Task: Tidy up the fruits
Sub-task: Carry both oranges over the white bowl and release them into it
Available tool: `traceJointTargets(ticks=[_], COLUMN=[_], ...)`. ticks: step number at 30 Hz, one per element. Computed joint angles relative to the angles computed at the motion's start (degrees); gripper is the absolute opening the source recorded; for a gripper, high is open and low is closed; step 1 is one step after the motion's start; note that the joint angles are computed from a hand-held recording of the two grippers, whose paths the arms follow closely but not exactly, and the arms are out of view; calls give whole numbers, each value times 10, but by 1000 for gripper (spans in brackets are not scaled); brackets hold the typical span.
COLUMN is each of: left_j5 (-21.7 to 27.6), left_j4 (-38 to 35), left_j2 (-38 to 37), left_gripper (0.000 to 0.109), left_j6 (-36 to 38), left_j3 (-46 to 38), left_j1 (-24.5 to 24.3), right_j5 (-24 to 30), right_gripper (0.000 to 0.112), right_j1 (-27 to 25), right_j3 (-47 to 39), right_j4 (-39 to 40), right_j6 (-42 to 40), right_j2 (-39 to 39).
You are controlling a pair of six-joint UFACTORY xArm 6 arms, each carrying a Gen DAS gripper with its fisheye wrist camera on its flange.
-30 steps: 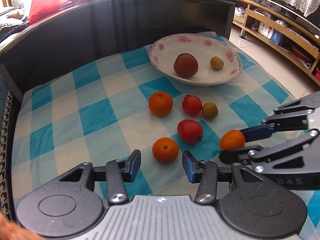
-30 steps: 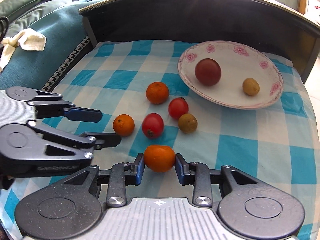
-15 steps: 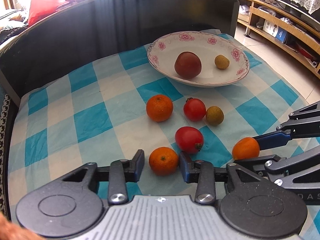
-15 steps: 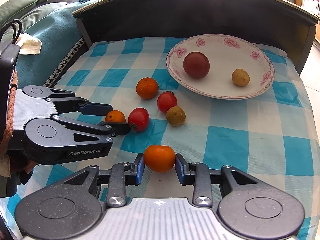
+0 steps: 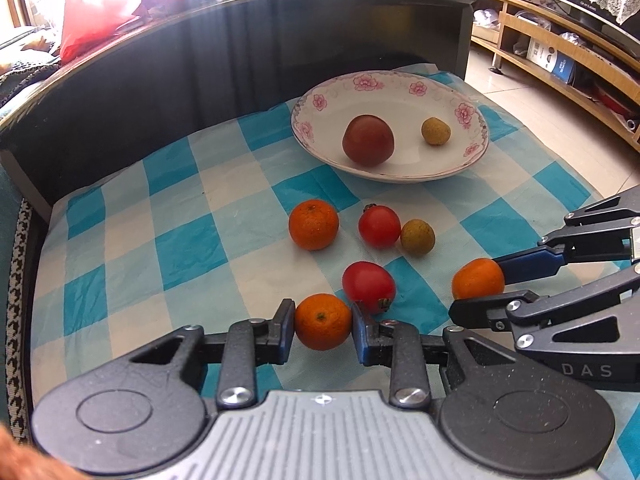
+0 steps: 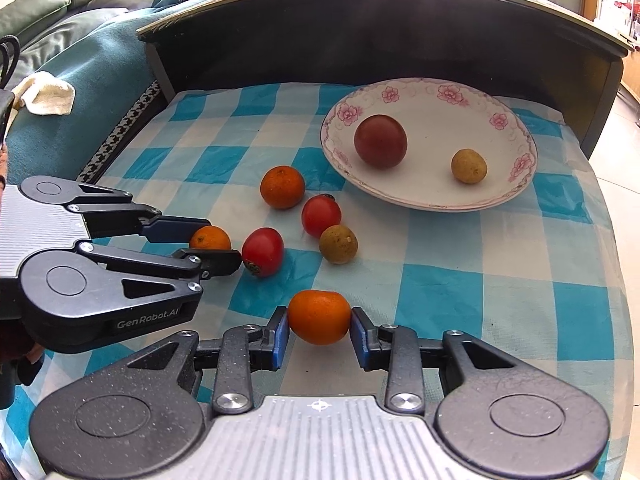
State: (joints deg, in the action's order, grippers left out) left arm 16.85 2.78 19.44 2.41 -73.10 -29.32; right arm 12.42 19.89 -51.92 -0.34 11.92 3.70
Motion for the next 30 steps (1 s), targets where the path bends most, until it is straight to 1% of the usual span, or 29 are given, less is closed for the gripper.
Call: traceJointTargets(ticks=[9, 13, 15, 22, 30], left_j5=[0, 6, 3, 0, 0], left_j4=[-10, -56, -50, -67, -64], left_j2=[-7, -10, -12, -11, 1], left_gripper=[39, 39, 39, 39, 39], left_j6=[9, 33, 28, 35, 33], left_j3=[2, 1, 2, -3, -25], left_j1=[-2, 0, 2, -1, -8], right_j5=[-4, -9, -10, -16, -22], right_gripper=[27, 27, 27, 27, 27], right_j1=[0, -2, -3, -8, -19], right_j3=[-3, 0, 2, 4, -4], right_j4=[-6, -11, -10, -14, -51], right_j6=[4, 10, 9, 16, 54], right_j2=[2, 0, -1, -5, -4])
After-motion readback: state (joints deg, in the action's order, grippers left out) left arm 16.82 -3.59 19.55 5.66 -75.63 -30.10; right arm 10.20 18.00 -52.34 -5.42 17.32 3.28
